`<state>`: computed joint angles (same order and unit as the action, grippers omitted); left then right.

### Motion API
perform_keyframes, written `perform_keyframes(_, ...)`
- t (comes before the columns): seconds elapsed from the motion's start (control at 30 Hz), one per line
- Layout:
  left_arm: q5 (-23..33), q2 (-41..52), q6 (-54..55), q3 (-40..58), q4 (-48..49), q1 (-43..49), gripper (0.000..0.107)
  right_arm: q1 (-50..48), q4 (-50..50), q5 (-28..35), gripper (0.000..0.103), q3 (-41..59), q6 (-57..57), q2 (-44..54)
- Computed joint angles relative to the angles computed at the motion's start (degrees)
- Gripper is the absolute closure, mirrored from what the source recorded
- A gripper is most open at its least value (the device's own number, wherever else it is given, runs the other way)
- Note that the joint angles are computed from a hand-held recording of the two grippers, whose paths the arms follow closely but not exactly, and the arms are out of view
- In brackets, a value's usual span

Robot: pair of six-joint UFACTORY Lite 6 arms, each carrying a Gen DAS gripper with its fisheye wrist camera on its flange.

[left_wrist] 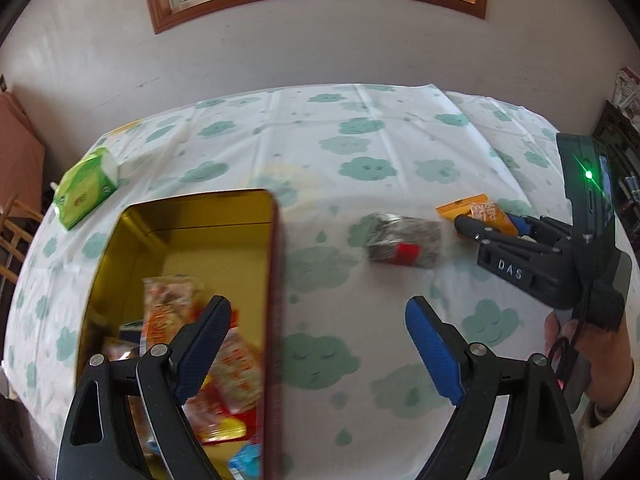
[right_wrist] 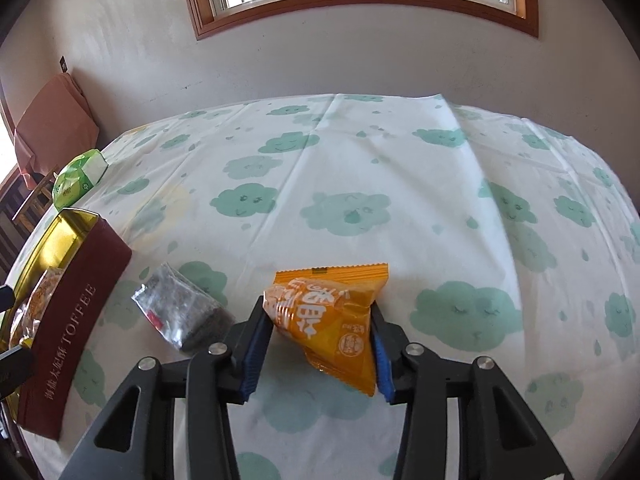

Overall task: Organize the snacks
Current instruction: 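Grasp the orange triangular snack bag with the right tool while the left tool reaches the silver foil block, then grasp the silver foil block with red band using the left tool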

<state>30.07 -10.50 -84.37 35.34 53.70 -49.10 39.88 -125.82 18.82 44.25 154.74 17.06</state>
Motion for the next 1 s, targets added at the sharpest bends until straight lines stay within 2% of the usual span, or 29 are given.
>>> perform_keyframes(0.2, -5.61, 10.22, -6.97, 5.99, 6.65, -0.54, 0.021, -3.55, 0.32, 1.66, 0.058, -12.38, 0.68, -10.42)
perform_keyframes(0.33, -7.61, 16.46, -9.02, 10.39, 9.31, 0.69, 0.021, -6.89, -1.21, 2.05, 0.058, -21.12, 2.61, -18.59)
perform_keyframes(0.4, -7.88, 19.58, -8.68, 12.96, 10.1, 1.21, 0.021, -7.15, 1.44, 3.17, 0.059, -23.68, 0.09, -20.88)
perform_keyframes(0.53, -9.1, 23.96, -8.23, 16.69, 11.17, 2.65, 0.021, -8.87, -1.77, 2.15, 0.059, -24.29, 2.44, -21.35)
perform_keyframes(0.6, -9.94, 26.24, -6.24, 18.68, 9.59, 3.62, 0.021, -8.34, 0.17, 2.55, 0.059, -23.6, 0.65, -20.55)
perform_keyframes(0.87, -10.8, 33.49, -1.68, 24.48, 7.0, 5.1, 0.029, -8.73, -2.58, 2.37, 0.058, -24.38, 3.45, -21.15)
perform_keyframes(1.0, -13.56, 35.1, 2.3, 25.6, 2.65, 6.75, 0.037, -8.63, -2.44, 2.42, 0.058, -24.46, 3.39, -21.22)
